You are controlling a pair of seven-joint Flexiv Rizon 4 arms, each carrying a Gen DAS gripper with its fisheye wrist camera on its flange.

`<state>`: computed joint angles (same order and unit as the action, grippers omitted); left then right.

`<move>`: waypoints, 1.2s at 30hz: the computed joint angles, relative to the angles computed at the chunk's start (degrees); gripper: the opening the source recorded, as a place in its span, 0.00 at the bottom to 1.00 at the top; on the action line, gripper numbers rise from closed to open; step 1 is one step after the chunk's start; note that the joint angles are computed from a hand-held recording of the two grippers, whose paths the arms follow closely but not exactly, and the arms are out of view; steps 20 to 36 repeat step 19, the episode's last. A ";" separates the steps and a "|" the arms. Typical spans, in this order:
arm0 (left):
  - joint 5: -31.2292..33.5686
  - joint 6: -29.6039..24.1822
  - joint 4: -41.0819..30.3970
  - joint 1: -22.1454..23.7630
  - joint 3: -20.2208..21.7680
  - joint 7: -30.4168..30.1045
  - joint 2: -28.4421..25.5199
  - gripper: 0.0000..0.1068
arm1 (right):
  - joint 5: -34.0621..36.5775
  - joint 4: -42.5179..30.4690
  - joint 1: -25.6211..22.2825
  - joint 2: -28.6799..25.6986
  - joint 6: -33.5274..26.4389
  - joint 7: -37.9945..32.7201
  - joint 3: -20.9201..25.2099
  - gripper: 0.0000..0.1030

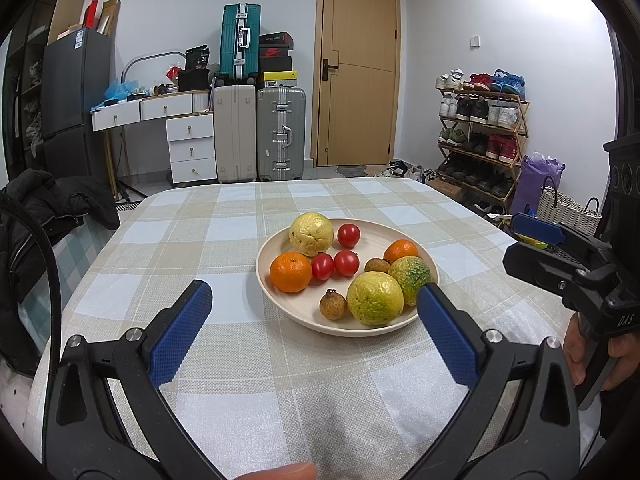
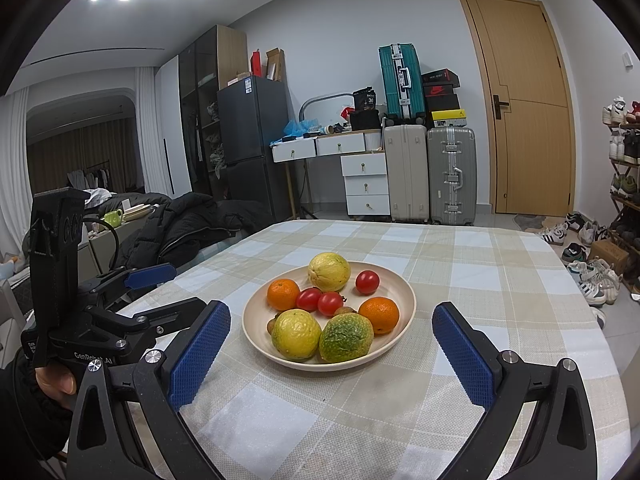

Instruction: Organize fruits

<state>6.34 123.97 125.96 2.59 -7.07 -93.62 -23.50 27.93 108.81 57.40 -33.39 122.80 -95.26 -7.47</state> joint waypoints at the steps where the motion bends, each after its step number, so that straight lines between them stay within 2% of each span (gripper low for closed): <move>1: 0.07 0.02 -0.05 0.05 -0.04 -0.03 -0.03 0.96 | 0.06 -0.01 0.04 -0.01 0.03 -0.04 -0.03 1.00; 36: 0.10 0.17 -0.08 0.03 0.01 -0.34 -0.19 0.96 | 0.14 -0.03 0.13 0.03 -0.15 -0.33 -0.08 1.00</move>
